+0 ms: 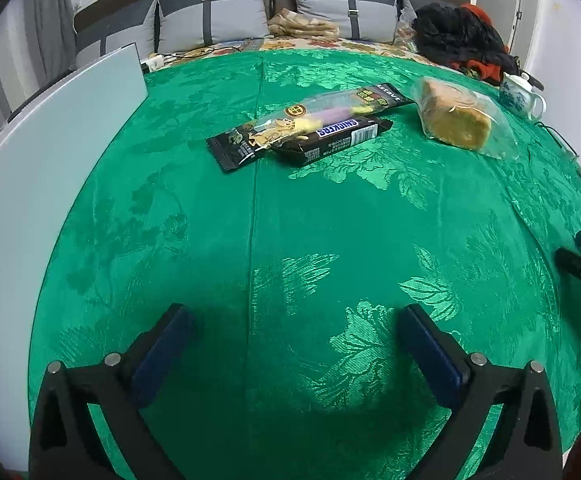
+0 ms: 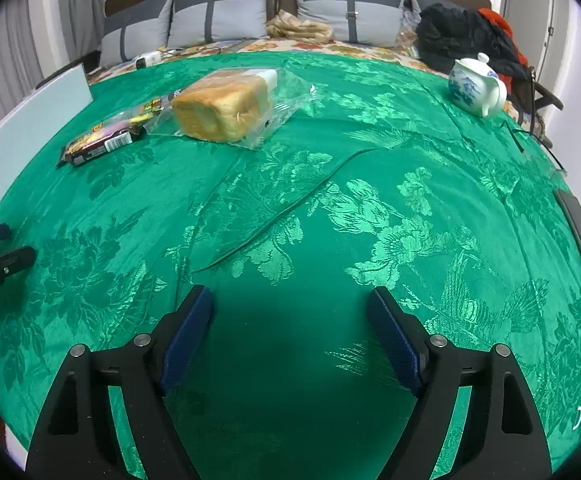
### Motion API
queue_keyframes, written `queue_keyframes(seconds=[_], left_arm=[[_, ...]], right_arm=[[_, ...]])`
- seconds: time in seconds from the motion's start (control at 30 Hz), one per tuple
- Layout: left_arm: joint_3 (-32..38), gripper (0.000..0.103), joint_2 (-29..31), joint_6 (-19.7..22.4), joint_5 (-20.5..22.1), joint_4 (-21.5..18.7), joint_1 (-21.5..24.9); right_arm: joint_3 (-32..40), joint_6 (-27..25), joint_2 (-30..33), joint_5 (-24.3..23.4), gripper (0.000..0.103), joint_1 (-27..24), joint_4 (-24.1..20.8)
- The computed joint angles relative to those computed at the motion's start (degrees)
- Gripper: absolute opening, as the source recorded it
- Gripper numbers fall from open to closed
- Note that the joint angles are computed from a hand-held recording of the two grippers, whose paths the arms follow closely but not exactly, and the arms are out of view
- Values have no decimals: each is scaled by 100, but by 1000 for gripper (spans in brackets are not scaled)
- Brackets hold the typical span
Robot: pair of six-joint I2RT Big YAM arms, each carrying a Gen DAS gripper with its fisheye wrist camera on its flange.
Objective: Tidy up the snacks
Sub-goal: 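Move the left tool toward the Astavt candy packet and Snickers bar, then grasp the Astavt candy packet with the left tool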
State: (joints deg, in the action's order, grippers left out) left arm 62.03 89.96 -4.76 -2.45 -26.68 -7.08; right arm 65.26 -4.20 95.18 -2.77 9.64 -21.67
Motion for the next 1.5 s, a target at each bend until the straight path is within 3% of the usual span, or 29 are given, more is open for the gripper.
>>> queue_keyframes(seconds=[0.37, 1.03, 1.1, 1.13, 1.2, 1.33, 1.5], left_arm=[[18, 103, 19, 1, -1, -2, -1], [36, 103, 28, 49, 27, -39, 8], [269, 103, 141, 231, 158, -378, 56], [593, 103, 314, 420, 291, -807, 104], [1047, 103, 542, 633, 389, -1250, 160], [1885, 103, 881, 973, 168, -1318, 256], [3432, 103, 1851, 637, 363, -1869, 475]], right_arm=[[121, 25, 73, 12, 91, 2, -148], [181, 94, 110, 65, 93, 30, -199], [182, 95, 111, 63, 93, 28, -196], [182, 95, 111, 63, 93, 28, -196], [185, 91, 115, 62, 93, 27, -196], [184, 89, 115, 61, 93, 26, -197], [184, 88, 116, 61, 93, 25, -194]])
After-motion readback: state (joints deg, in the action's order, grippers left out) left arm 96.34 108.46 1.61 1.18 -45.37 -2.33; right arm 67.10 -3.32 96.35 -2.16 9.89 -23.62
